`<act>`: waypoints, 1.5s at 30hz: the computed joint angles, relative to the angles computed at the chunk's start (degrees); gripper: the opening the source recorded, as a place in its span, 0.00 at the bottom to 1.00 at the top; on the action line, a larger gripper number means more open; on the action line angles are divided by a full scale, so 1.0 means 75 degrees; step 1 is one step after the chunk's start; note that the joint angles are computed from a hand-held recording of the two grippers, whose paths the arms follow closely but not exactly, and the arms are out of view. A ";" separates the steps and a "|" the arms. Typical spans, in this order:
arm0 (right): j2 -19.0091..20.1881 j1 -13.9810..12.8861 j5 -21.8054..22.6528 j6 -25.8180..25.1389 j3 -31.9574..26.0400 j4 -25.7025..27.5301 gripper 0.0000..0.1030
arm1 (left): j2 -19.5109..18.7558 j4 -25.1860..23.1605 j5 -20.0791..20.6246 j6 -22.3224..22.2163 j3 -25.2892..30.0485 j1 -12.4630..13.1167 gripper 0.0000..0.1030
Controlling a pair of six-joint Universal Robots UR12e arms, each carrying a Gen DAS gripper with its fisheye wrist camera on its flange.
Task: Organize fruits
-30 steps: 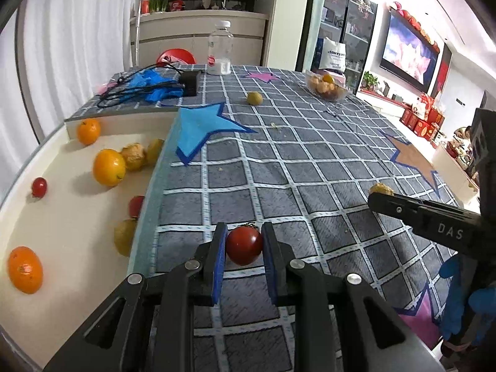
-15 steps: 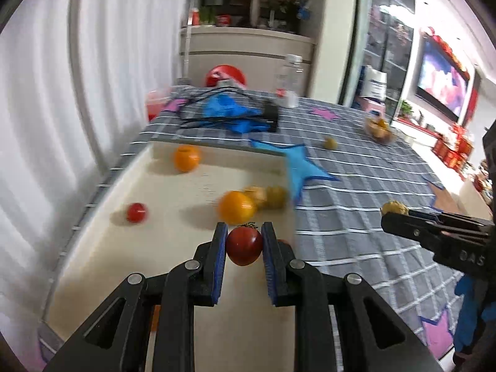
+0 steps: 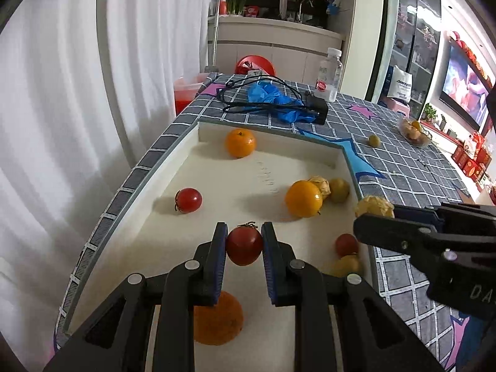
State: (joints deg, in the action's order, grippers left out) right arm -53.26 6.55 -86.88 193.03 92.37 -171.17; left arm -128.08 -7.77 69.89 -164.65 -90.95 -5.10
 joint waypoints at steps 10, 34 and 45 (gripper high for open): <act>0.0124 0.0059 -0.0016 -0.0078 -0.0267 0.0571 0.37 | 0.0005 -0.0170 0.0114 0.0105 -0.0044 -0.0029 0.61; -0.0364 0.0129 -0.0943 0.0019 0.0259 0.0467 1.00 | 0.0405 -0.0156 0.0177 0.0140 -0.0472 -0.0023 1.00; -0.0433 0.0100 -0.0955 0.0014 0.0376 0.0638 1.00 | 0.0498 0.0014 0.1177 0.0422 -0.0648 -0.0276 1.00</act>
State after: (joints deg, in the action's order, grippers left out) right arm -56.50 7.30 -94.05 193.13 95.19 -166.38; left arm -124.34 -7.66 78.71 -161.49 -95.81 -7.17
